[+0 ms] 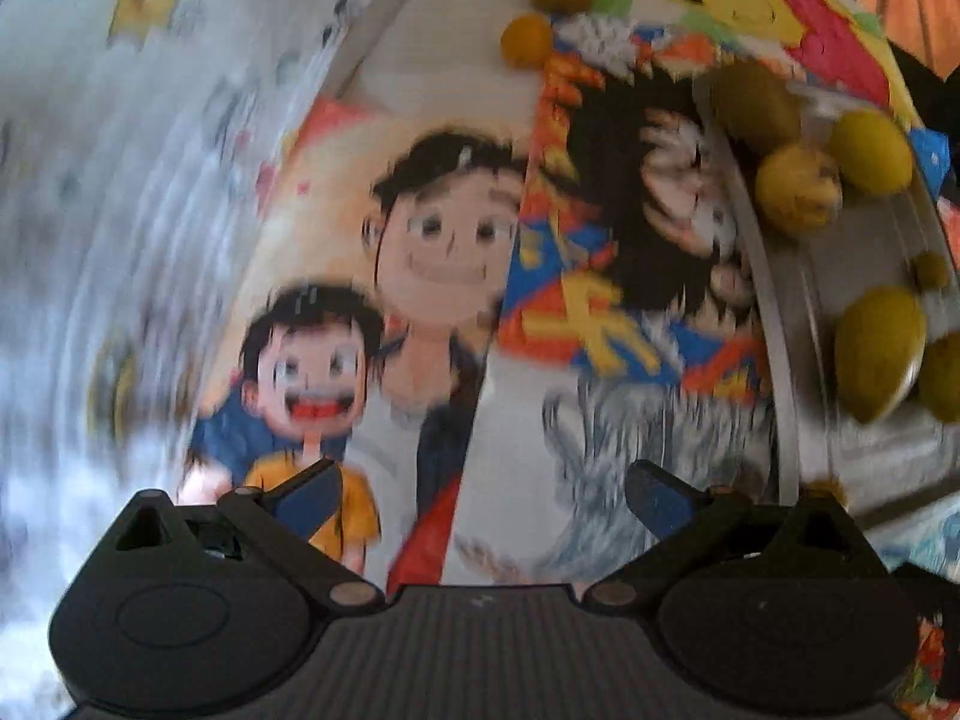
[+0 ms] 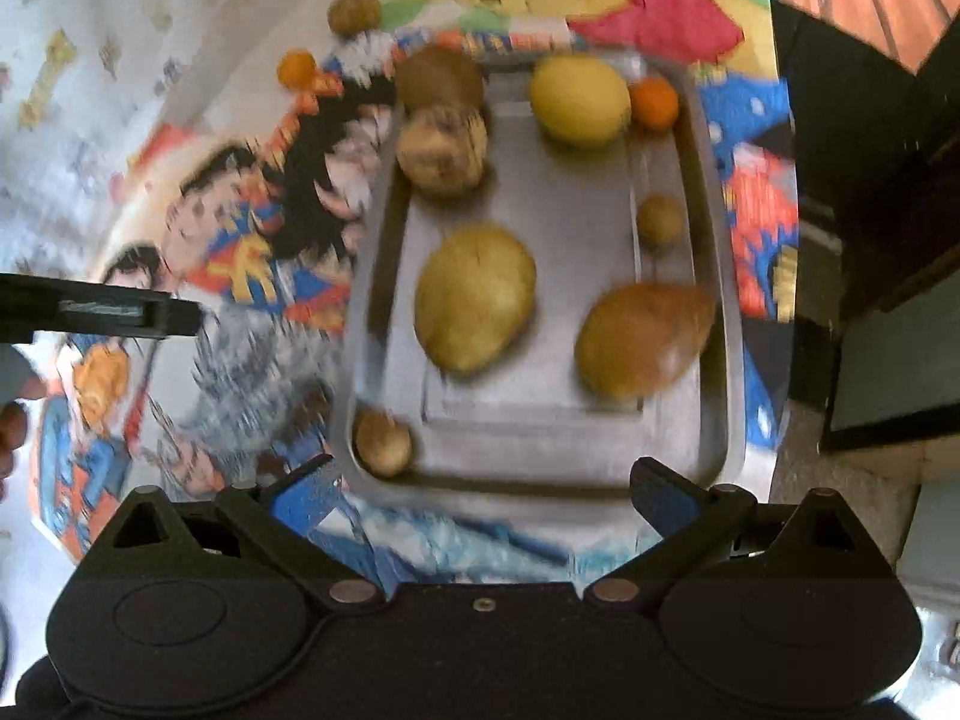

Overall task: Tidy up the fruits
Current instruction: 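Grasp a small brown fruit with the right tool while the left tool grasps an orange tangerine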

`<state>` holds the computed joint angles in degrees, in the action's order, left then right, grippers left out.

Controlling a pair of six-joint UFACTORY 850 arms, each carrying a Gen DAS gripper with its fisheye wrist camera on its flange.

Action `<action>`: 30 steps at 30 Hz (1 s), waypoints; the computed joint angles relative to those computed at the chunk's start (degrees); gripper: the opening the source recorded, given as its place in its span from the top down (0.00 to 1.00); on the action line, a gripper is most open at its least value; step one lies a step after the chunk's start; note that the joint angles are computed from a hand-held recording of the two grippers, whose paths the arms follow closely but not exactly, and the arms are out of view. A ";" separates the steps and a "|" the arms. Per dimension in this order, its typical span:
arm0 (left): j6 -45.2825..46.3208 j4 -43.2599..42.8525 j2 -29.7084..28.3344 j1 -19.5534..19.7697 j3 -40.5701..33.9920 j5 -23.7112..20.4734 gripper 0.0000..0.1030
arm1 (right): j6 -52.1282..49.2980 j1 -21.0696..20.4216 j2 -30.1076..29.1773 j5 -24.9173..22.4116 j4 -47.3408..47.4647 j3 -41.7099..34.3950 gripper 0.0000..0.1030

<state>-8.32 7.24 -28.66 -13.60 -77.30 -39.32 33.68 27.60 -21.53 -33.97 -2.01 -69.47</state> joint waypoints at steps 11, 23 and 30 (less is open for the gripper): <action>0.04 -0.04 -6.14 1.71 -7.87 12.14 0.01 | -2.32 -5.09 -6.61 9.53 -8.44 -10.99 0.01; 0.18 4.03 -13.89 1.27 -15.97 21.15 0.01 | -28.60 -8.79 -25.30 12.52 12.86 -34.87 0.01; 19.79 -16.48 -17.12 2.74 -18.67 23.64 0.02 | -36.82 -9.34 -37.88 7.94 19.64 -52.15 0.01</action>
<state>11.47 -9.24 -45.78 -10.85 -95.97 -15.68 -3.14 18.26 -59.42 -26.03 17.62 -121.62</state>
